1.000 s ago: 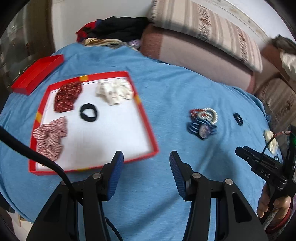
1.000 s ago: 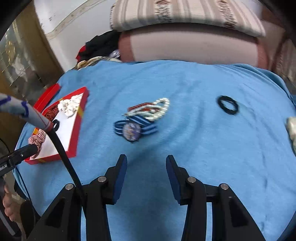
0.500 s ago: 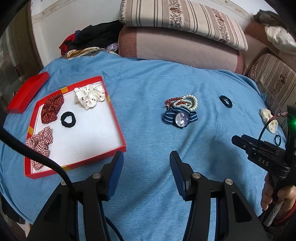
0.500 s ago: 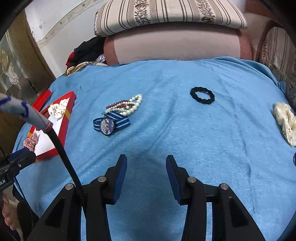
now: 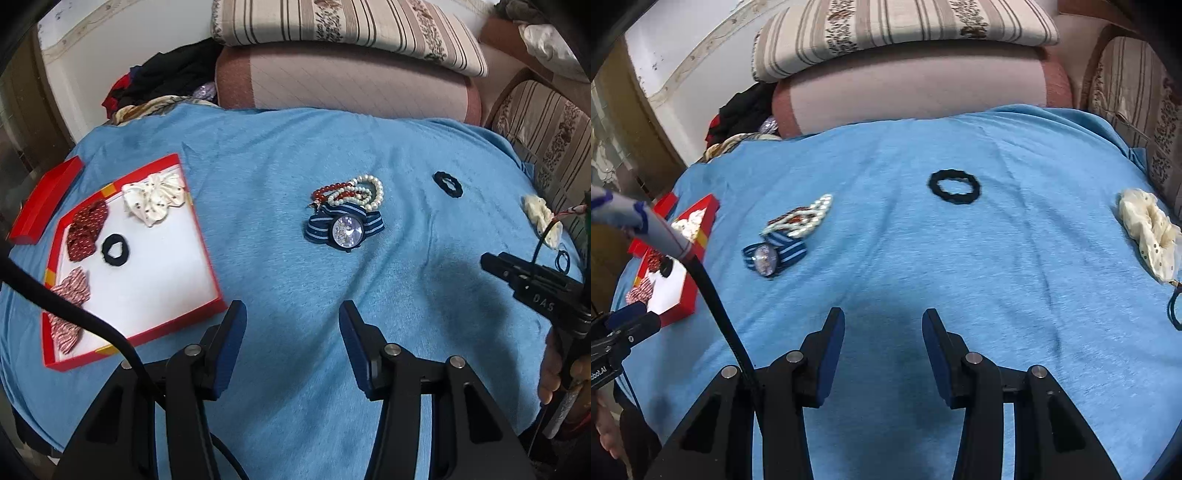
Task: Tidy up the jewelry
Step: 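Move right tool to the second black hair tie and grasp it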
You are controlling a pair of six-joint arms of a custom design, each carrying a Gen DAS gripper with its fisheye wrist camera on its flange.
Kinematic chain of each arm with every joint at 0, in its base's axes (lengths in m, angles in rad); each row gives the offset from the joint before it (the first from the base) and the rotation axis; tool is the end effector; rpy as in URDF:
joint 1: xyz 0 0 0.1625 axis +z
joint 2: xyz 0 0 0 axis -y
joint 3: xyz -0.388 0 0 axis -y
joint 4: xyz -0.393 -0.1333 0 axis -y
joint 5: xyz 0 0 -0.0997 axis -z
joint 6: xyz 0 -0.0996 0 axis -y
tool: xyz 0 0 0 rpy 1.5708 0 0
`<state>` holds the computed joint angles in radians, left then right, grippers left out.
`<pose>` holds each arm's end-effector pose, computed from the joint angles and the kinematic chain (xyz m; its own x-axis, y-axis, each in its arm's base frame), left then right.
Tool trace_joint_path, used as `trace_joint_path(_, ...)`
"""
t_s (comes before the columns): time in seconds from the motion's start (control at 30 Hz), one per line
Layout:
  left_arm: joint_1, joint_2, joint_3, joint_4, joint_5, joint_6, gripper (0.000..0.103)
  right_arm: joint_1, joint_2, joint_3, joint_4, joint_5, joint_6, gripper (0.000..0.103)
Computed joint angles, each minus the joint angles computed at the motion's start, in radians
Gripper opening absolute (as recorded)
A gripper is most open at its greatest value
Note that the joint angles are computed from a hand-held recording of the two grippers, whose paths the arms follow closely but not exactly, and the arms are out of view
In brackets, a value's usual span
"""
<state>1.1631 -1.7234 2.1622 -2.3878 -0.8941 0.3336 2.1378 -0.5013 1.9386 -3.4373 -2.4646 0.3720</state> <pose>0.0139 -0.4614 0.3437 -0.6423 0.3709 -0.6708 0.6126 0.7744 -0.1583 0.3204 -0.3996 -0.0558 -0.8321 0.2202 0.5090 -0.1996 0.7374 -0.6453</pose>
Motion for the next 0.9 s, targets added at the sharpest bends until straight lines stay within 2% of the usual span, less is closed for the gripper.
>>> trace_joint_path(0.2,0.053,0.152,-0.087,-0.041,-0.052,0.003,0.051,-0.059,-0.037,0.034,-0.042,-0.028,-0.027,0.047)
trace_joint_path(0.33,0.087,0.241,-0.161,-0.042,-0.112,-0.003,0.051,-0.099,-0.055,0.046,-0.089,-0.029,-0.064,0.047)
trace_joint_path(0.43,0.113,0.295,-0.213,-0.023,-0.186,-0.006,0.051,-0.127,-0.063,0.048,-0.121,-0.016,-0.088,0.047)
trace_joint_path(0.53,0.128,0.328,-0.234,-0.019,-0.247,0.005,0.051,-0.154,-0.068,0.048,-0.155,0.009,-0.112,0.049)
trace_joint_path(0.67,0.127,0.370,-0.245,-0.024,-0.285,0.040,0.051,-0.185,-0.065,0.023,-0.183,0.022,-0.146,0.052)
trace_joint_path(0.9,0.136,0.419,-0.281,-0.007,-0.357,0.092,0.049,-0.234,-0.066,-0.052,-0.133,0.071,-0.162,0.052)
